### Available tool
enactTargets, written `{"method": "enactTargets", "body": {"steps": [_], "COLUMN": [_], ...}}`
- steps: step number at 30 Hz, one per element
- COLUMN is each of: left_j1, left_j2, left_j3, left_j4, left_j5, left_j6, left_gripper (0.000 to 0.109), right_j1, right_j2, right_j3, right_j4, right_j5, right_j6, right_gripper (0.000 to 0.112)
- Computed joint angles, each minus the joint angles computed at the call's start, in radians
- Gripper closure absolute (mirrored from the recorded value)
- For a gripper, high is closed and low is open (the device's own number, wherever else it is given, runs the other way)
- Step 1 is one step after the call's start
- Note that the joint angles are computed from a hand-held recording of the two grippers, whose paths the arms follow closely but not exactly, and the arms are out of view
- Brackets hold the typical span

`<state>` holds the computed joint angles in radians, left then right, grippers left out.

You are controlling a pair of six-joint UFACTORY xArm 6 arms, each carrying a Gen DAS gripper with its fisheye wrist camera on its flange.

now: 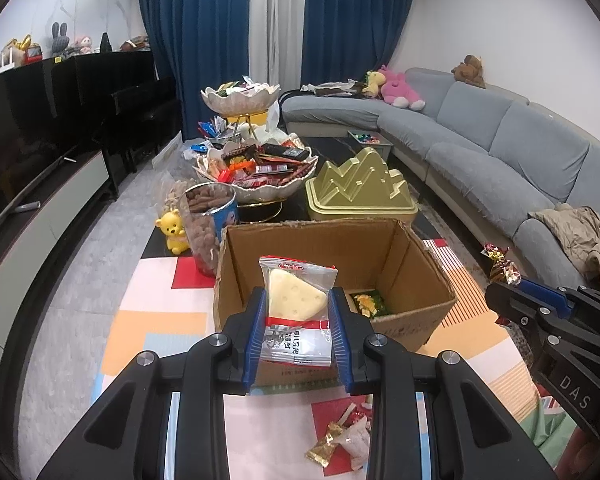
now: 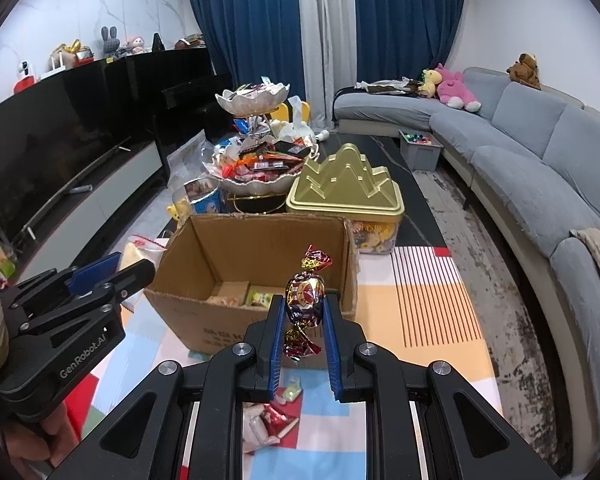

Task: Organize snacks
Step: 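Lift both held snacks and carry them over the open cardboard box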

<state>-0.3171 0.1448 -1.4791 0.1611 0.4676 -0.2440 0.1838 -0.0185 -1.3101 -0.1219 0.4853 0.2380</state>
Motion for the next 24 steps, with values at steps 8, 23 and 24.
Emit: {"method": "enactTargets", "body": {"steps": [8, 23, 24], "left_j1": [0.008, 0.032, 0.032], "left_j2": [0.070, 0.195, 0.201], "left_j3": [-0.090, -0.227, -0.233], "left_j4": [-0.020, -0.039, -0.041], "left_j5": [0.024, 0.056, 0.058], "left_j6": [0.022, 0.035, 0.036], "left_gripper": [0.078, 0.077, 0.077], "right_j1": [-0.004, -0.003, -0.004], "right_j2": [0.060, 0.207, 0.217], "right_j3": [-0.074, -0.239, -0.249], "right_j4": [0.009, 0.034, 0.037], "right_j5": [0.013, 0.044, 0.047], "right_j6": [-0.016, -0.040, -0.043], "right_gripper": [0.092, 0.092, 0.092]}}
